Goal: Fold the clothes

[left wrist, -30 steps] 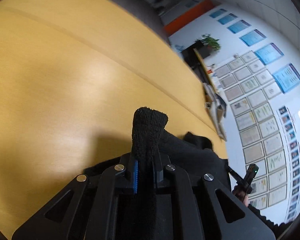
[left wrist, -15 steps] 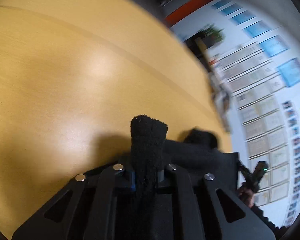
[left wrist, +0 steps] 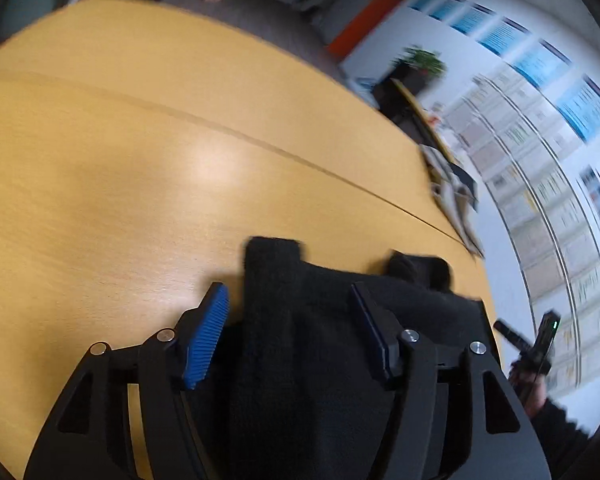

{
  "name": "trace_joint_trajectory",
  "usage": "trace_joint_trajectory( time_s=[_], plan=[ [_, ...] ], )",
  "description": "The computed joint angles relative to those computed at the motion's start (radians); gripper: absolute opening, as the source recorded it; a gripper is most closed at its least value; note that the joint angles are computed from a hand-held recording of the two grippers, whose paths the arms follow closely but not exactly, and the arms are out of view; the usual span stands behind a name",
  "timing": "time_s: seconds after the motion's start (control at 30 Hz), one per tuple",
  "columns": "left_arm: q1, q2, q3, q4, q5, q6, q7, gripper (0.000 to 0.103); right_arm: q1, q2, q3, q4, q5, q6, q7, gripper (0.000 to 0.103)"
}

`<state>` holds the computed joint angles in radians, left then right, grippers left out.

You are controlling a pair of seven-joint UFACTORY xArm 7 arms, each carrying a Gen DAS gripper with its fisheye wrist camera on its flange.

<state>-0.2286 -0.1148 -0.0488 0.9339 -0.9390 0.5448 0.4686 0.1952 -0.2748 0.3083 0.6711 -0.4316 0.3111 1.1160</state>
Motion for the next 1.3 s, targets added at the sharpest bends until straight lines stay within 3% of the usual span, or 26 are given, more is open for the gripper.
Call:
trace_joint_trajectory(
  time_s=[0.07, 0.2, 0.33, 0.43, 0.53, 0.67, 0.73, 0.87, 0.93, 0.97, 1.0, 1.03, 1.1, 1.23, 1.3],
  plan=[
    [-0.011, -0.060, -0.003, -0.032, 0.032, 0.018, 0.049, 0.075, 0.050, -0.159, -0.009, -0.107, 0.074, -0.002, 0.022, 0.077],
    [-0.043, -0.110, -0.003, -0.063, 0.127, 0.073, 0.128, 0.077, 0.227, -0.423, 0.002, -0.241, 0.318, 0.167, 0.071, 0.091],
    [-0.073, -0.097, -0.036, -0.081, 0.284, 0.079, 0.159, 0.077, 0.383, -0.603, 0.083, -0.333, 0.516, 0.284, 0.244, 0.091],
    [-0.109, -0.106, -0.035, -0.103, 0.280, 0.045, 0.222, 0.082, 0.446, -0.625, 0.157, -0.400, 0.597, 0.213, 0.411, 0.091],
    [-0.137, -0.109, -0.037, -0.116, 0.268, 0.015, 0.251, 0.082, 0.447, -0.538, 0.202, -0.446, 0.604, 0.018, 0.521, 0.091],
    [-0.162, -0.118, -0.042, -0.142, 0.267, -0.022, 0.268, 0.084, 0.301, -0.418, 0.325, -0.441, 0.514, -0.198, 0.632, 0.091],
    [-0.170, -0.105, -0.052, -0.148, 0.291, -0.051, 0.257, 0.087, 0.163, -0.409, 0.448, -0.439, 0.472, -0.291, 0.727, 0.092],
    [-0.197, -0.107, -0.054, -0.167, 0.297, -0.087, 0.265, 0.090, -0.088, -0.429, 0.661, -0.413, 0.419, -0.393, 0.869, 0.093],
    [-0.219, -0.106, -0.048, -0.165, 0.275, -0.084, 0.300, 0.090, -0.180, -0.445, 0.732, -0.377, 0.391, -0.370, 0.911, 0.093],
    [-0.231, -0.107, -0.044, -0.164, 0.259, -0.077, 0.327, 0.090, -0.207, -0.453, 0.749, -0.357, 0.374, -0.334, 0.921, 0.092],
    [-0.239, -0.114, -0.043, -0.164, 0.251, -0.069, 0.350, 0.090, -0.220, -0.447, 0.750, -0.328, 0.352, -0.274, 0.918, 0.085],
    [-0.250, -0.123, -0.044, -0.163, 0.236, -0.071, 0.376, 0.090, -0.221, -0.425, 0.738, -0.300, 0.332, -0.213, 0.906, 0.066],
    [-0.273, -0.140, -0.044, -0.159, 0.206, -0.074, 0.427, 0.089, -0.221, -0.411, 0.724, -0.298, 0.315, -0.191, 0.930, 0.045],
    [-0.306, -0.147, -0.053, -0.144, 0.194, -0.078, 0.504, 0.090, -0.204, -0.377, 0.654, -0.284, 0.243, -0.160, 0.898, 0.031],
    [-0.300, -0.128, -0.079, -0.138, 0.275, -0.057, 0.499, 0.090, -0.195, -0.380, 0.606, -0.295, 0.209, -0.169, 0.884, 0.029]
  ],
)
